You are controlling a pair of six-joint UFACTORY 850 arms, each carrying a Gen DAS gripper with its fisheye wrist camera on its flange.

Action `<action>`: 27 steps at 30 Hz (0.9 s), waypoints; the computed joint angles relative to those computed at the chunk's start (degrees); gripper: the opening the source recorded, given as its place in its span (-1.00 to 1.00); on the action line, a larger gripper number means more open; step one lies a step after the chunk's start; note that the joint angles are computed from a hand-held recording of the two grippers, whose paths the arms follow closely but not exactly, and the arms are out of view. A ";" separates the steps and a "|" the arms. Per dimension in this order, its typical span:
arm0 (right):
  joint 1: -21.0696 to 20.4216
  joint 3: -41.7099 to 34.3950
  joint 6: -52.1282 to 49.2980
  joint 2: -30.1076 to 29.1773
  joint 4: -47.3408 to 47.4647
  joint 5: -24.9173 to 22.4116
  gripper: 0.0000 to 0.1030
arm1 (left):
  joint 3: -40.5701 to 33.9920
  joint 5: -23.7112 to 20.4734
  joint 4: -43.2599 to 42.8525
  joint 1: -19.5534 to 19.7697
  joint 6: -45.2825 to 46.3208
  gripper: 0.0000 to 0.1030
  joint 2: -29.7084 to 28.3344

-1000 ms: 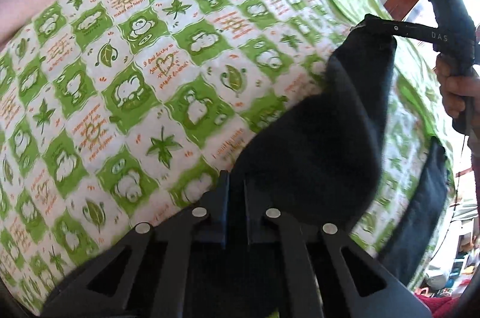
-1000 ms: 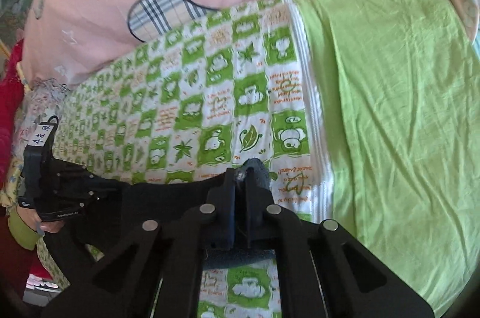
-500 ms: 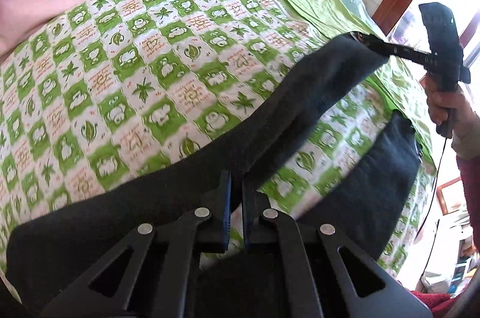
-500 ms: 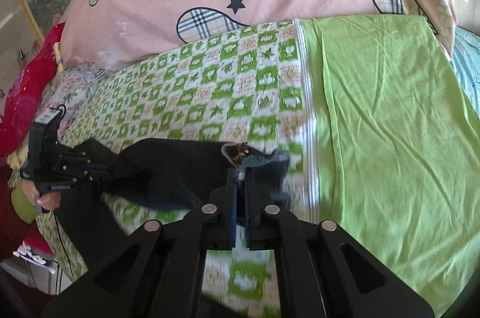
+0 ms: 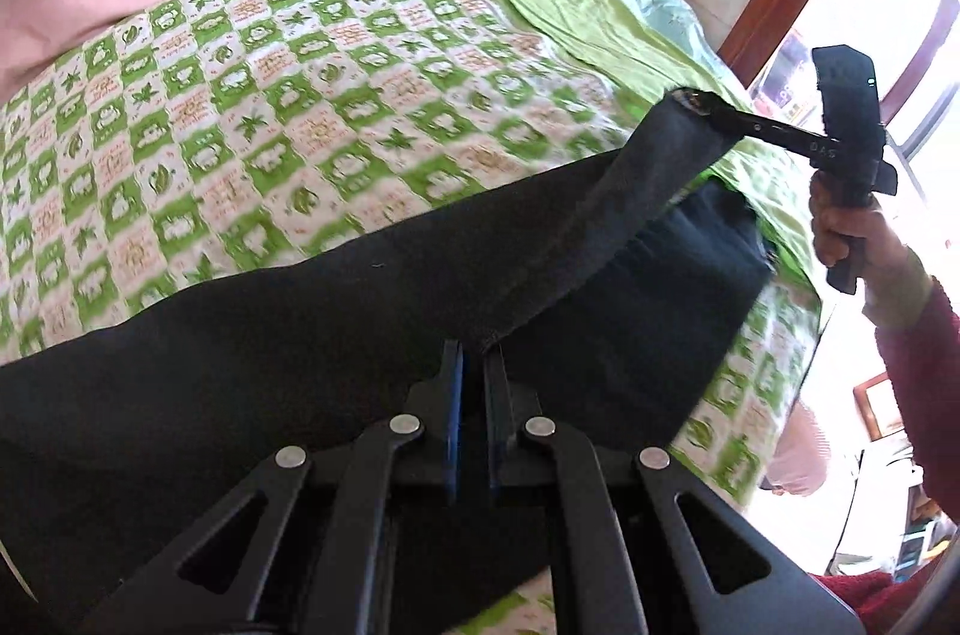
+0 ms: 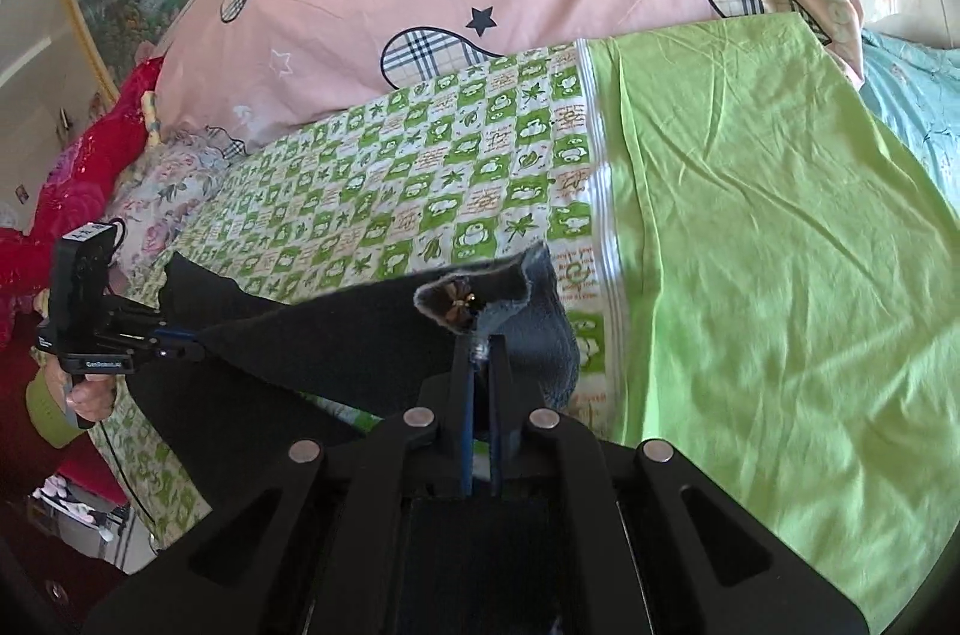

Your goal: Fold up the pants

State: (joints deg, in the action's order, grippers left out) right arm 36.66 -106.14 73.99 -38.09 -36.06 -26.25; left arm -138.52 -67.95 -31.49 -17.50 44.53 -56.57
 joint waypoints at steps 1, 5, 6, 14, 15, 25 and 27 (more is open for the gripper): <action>0.25 0.64 0.89 0.44 -0.89 0.13 -0.92 | 4.20 1.26 -0.81 0.02 1.27 -0.94 2.40; 1.66 4.66 7.19 3.22 -7.04 0.82 -0.92 | 12.45 3.40 -2.38 -0.15 3.66 -0.94 7.08; 2.12 5.51 8.32 3.81 -8.19 0.57 -0.92 | 14.69 3.62 -3.18 -0.13 4.32 -0.94 8.29; 4.45 11.94 14.15 6.98 -10.69 -1.32 -0.92 | 23.75 4.64 -5.91 -0.39 7.48 -0.94 12.95; 4.62 12.56 15.14 7.24 -11.13 -1.47 -0.92 | 24.59 4.69 -6.14 -0.47 7.76 -0.94 13.37; 6.13 13.85 16.23 8.06 -6.24 -10.02 -0.92 | 29.89 6.99 -5.74 -1.25 7.81 -0.91 15.62; 6.62 13.78 15.73 8.27 -4.88 -11.88 -0.92 | 30.84 6.95 -6.05 -1.18 7.75 -0.83 15.95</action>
